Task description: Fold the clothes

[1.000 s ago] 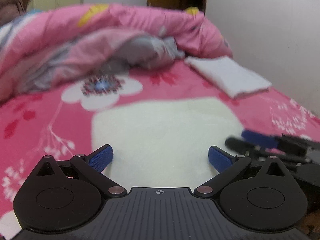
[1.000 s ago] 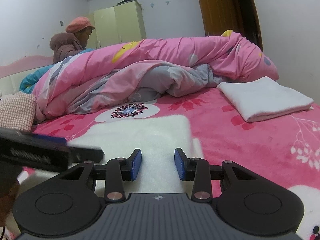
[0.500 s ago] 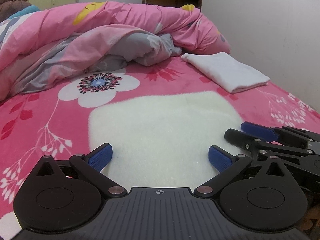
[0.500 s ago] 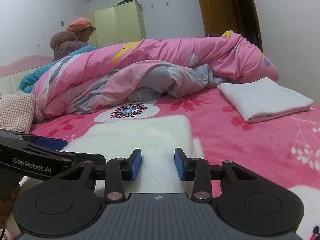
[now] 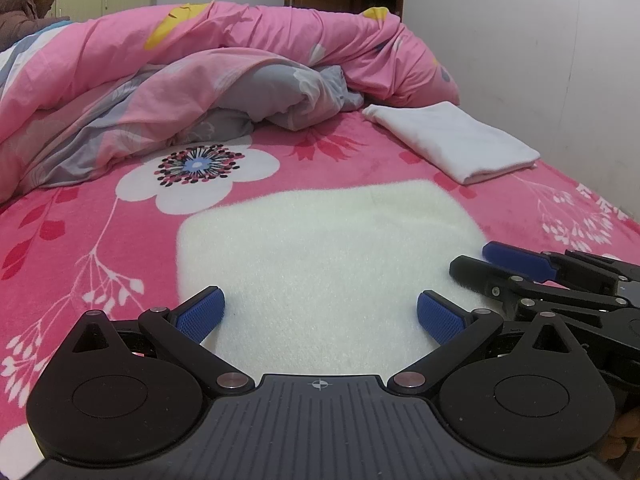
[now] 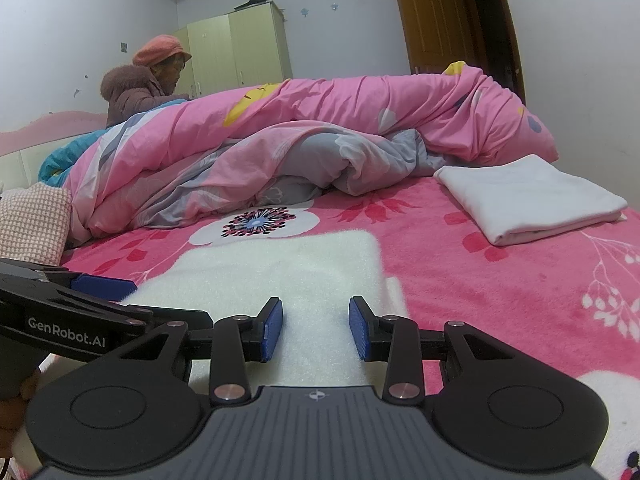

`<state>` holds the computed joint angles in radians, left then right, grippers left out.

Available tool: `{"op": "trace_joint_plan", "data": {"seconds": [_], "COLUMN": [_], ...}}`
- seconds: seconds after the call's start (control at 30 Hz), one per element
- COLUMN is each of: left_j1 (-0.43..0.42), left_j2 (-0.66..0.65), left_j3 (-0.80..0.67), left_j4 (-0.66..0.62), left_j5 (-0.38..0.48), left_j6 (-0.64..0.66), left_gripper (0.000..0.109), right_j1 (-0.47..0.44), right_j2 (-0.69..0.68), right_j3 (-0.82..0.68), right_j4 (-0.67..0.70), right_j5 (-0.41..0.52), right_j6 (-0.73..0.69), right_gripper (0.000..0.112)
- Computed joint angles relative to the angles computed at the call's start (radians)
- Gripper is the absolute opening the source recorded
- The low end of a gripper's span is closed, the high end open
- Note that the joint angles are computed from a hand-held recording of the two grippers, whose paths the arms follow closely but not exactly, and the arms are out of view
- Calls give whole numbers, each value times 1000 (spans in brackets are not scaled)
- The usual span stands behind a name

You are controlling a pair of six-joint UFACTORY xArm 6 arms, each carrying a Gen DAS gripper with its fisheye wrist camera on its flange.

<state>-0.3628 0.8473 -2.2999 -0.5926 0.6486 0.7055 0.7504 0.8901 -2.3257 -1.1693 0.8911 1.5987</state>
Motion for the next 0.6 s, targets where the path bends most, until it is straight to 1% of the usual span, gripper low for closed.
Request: {"op": "trace_joint_plan", "data": {"seconds": [0.6], "left_j1": [0], "left_j2": [6], "left_j3": [-8], "left_j4": [5], "left_j5": [1], "left_j6": [-3], "left_gripper": [103], "right_j1": [0], "right_j2": [-3], "right_j3": [7], "right_j4": [-4], "right_j5": [-3], "right_j6": [5], "right_gripper": [39]}}
